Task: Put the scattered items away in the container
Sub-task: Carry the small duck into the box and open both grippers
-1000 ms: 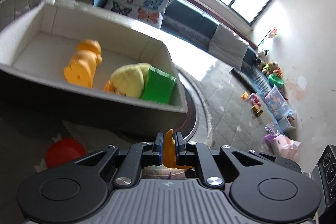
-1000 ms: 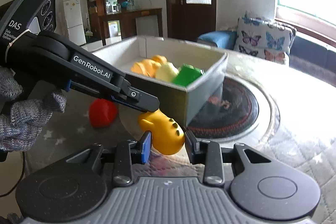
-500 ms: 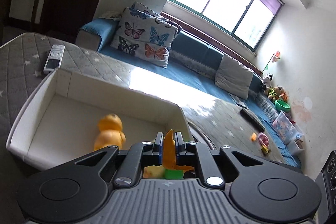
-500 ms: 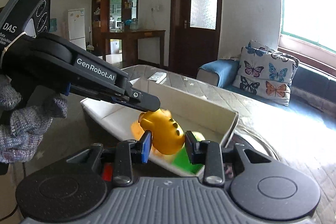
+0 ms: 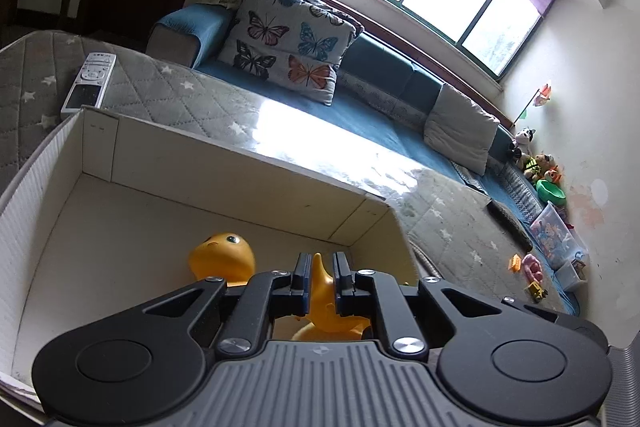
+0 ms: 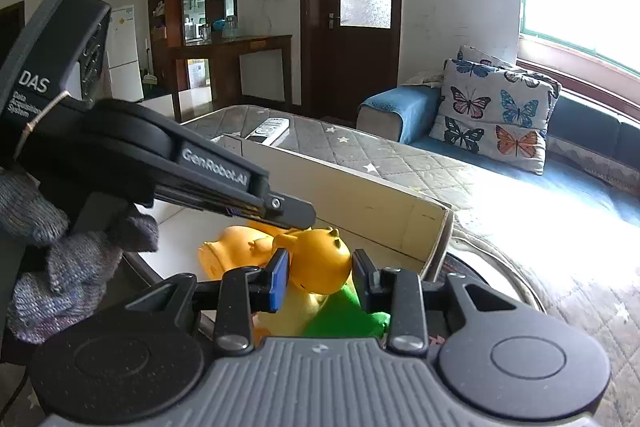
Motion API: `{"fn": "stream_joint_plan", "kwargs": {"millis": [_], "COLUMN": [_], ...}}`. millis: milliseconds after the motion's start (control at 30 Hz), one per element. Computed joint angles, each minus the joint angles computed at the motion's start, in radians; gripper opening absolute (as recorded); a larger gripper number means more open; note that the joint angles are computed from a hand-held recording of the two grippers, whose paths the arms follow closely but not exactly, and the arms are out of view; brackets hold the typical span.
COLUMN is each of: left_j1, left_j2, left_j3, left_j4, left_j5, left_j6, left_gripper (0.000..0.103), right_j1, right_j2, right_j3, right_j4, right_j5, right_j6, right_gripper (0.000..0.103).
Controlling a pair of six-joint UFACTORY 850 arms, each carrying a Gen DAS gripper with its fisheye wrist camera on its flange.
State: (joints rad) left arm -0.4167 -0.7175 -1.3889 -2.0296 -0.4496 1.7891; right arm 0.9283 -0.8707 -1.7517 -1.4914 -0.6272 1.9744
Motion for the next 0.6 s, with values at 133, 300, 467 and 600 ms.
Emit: {"fn": "stream_joint_plan", "kwargs": {"millis": [133, 300, 467, 600], "left_j1": [0.004, 0.004, 0.005, 0.005], "left_j2": [-0.015, -0.013, -0.018, -0.014], "left_j3": [-0.018, -0.018, -0.023, -0.017], "left_j4": [0.017, 0.011, 0.021, 0.025], "left_j5": [0.009, 0.025, 0.041, 0.041], "left_j6": [-0.022, -0.011, -0.021, -0.021], "left_gripper": [0.012, 0.012, 0.013, 0.013], "right_j1": [-0.009, -0.011, -0.007, -0.004], "right_j2": [-0.010, -0.022, -0.030, -0.028], "right_j3": [-0.013, -0.028, -0.034, -0.030], "right_j4": [0.007, 0.013, 0.017, 0.007], "right_j5": [0.018, 0.022, 0.032, 0.034], "right_j6": [0.000, -0.012, -0.015, -0.004], "right_gripper": [0.034, 0.034, 0.034, 0.035]}}
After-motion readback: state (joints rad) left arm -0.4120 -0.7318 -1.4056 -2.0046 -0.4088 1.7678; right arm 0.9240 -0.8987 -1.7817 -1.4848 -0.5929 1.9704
